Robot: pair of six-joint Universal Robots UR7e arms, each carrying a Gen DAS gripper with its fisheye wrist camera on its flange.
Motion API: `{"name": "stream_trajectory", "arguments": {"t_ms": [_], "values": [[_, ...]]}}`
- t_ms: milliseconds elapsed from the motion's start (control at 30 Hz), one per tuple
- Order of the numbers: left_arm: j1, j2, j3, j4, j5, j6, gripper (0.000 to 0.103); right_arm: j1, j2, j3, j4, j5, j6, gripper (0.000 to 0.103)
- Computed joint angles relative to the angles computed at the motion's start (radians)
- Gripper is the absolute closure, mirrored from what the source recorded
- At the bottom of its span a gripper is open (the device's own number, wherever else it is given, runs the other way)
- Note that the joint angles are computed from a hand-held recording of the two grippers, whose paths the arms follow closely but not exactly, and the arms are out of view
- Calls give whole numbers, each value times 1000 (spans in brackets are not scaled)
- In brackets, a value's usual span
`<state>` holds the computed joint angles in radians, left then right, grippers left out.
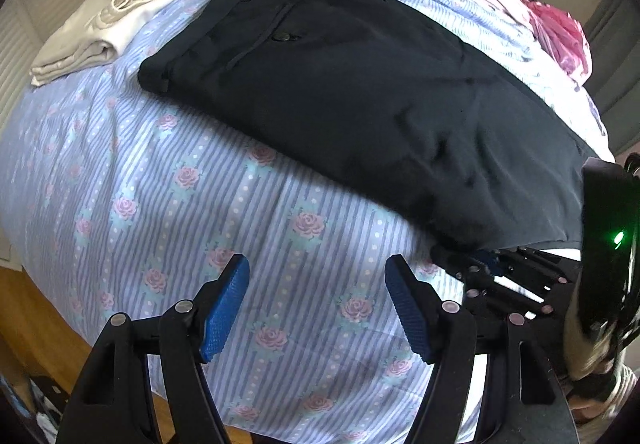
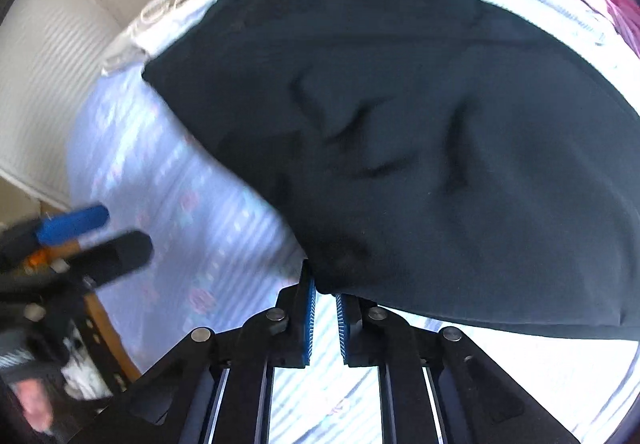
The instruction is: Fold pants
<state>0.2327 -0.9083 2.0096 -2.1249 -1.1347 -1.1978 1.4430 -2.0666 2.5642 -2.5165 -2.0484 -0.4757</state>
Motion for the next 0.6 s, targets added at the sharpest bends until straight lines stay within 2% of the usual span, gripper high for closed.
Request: {"name": "stream_trajectory", "arguments": {"t_ms": [33, 133, 233, 267, 333, 433, 500, 600], "values": [[2, 5, -5, 2, 1, 8, 34, -4, 2, 9, -15, -9, -16, 92], [12, 17, -18, -2, -1, 33, 34, 0, 4, 4, -5, -13, 4, 92], [24, 25, -36, -1, 6, 61, 34, -12, -14, -14, 50, 8, 31, 93], [27, 28, -43, 4, 10, 72, 34, -14, -20, -21, 80, 8, 38, 98], [34, 31, -57, 14, 18, 97, 34, -23, -45, -36, 180, 24, 60, 98], [42, 29, -68, 10, 32, 134, 34, 25, -120, -37, 236, 5, 90, 97], [48, 27, -68, -24, 61, 185, 34, 77, -158, -55, 242, -4, 144, 97], [66, 37, -83, -47, 108, 254, 34, 138, -148, -78, 150, -65, 232, 97]]}}
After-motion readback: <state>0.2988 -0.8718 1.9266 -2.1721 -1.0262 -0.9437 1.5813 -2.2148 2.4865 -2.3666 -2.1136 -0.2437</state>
